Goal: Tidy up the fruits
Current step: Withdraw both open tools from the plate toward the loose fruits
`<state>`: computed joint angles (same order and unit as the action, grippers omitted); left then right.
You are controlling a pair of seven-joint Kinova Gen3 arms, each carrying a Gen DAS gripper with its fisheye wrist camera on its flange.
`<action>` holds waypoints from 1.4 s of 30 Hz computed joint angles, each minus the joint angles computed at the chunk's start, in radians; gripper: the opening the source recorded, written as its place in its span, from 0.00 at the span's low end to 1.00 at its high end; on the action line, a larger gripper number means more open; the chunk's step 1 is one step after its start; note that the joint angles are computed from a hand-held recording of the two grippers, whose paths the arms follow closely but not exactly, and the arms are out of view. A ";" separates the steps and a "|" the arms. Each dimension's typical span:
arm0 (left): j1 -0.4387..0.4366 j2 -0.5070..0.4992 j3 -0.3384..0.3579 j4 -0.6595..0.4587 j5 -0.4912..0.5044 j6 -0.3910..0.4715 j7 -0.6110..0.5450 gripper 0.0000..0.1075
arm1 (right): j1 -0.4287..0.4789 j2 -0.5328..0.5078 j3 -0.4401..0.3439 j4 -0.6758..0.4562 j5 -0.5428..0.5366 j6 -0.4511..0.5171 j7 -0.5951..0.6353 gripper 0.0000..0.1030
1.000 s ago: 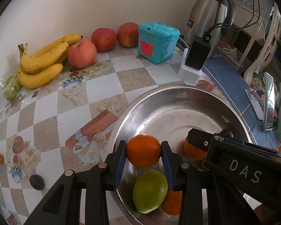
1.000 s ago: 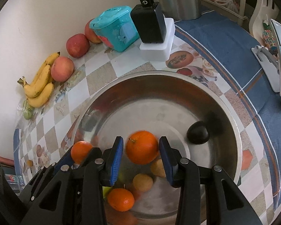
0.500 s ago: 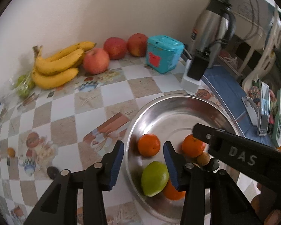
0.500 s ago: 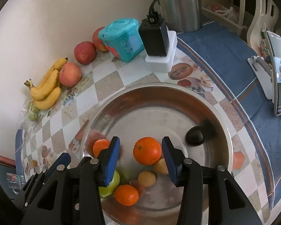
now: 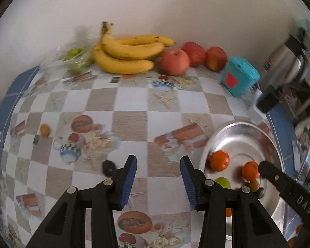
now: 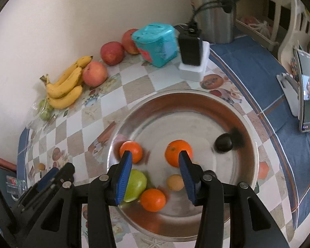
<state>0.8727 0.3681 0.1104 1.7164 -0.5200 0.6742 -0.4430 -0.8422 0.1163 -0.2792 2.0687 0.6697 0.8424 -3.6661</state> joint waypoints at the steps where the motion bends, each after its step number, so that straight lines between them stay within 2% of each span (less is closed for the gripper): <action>1: 0.000 -0.007 -0.006 0.007 0.000 -0.001 0.013 0.44 | -0.001 0.004 -0.001 -0.005 0.000 0.001 0.006 0.46; 7: -0.013 -0.018 -0.004 0.013 -0.001 0.010 0.047 0.44 | -0.004 0.023 0.006 -0.024 -0.013 -0.008 0.048 0.46; 8: -0.016 -0.015 0.000 0.010 0.003 0.014 0.046 0.48 | -0.005 0.025 0.008 -0.026 -0.016 -0.009 0.051 0.46; 9: -0.020 -0.010 0.004 0.005 0.011 0.023 0.042 0.64 | -0.004 0.028 0.010 -0.027 -0.022 -0.011 0.060 0.47; 10: -0.022 -0.004 0.007 -0.002 0.017 0.037 0.039 0.72 | -0.001 0.033 0.012 -0.029 -0.031 -0.016 0.076 0.48; 11: -0.016 0.004 0.004 -0.010 0.016 0.055 0.045 0.82 | 0.000 0.038 0.015 -0.030 -0.039 -0.020 0.089 0.61; 12: -0.005 0.014 -0.002 -0.020 0.008 0.078 0.059 0.83 | 0.002 0.045 0.018 -0.030 -0.047 -0.025 0.100 0.74; 13: -0.004 0.020 -0.002 -0.025 0.008 0.091 0.062 0.83 | 0.002 0.050 0.022 -0.031 -0.052 -0.027 0.106 0.76; 19: -0.020 0.038 0.001 -0.031 0.035 0.119 0.056 0.85 | -0.002 0.070 0.043 -0.034 -0.079 -0.038 0.142 0.77; 23: -0.027 0.041 -0.002 -0.028 0.046 0.120 0.062 0.96 | -0.010 0.068 0.052 -0.029 -0.076 -0.037 0.133 0.77; 29: -0.015 0.047 -0.008 -0.033 0.026 0.136 0.075 0.96 | -0.016 0.066 0.053 -0.026 -0.065 -0.024 0.116 0.78; 31: -0.018 0.049 -0.005 -0.034 0.028 0.137 0.073 0.96 | -0.021 0.069 0.052 -0.031 -0.059 -0.010 0.111 0.86; 32: -0.020 0.048 -0.003 -0.034 0.029 0.135 0.071 0.96 | -0.026 0.072 0.051 -0.036 -0.054 0.005 0.105 0.96; 33: -0.021 0.048 -0.002 -0.033 0.029 0.134 0.067 0.96 | -0.032 0.074 0.050 -0.039 -0.046 0.017 0.098 0.98; 42: 0.000 0.044 -0.007 -0.042 -0.008 0.154 0.063 0.96 | -0.037 0.064 0.046 -0.021 -0.008 0.002 0.042 0.98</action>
<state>0.8727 0.4124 0.1039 1.6743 -0.5283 0.8285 -0.3800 -0.8790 0.1807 -0.2331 2.0474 0.6614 0.8446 -3.6240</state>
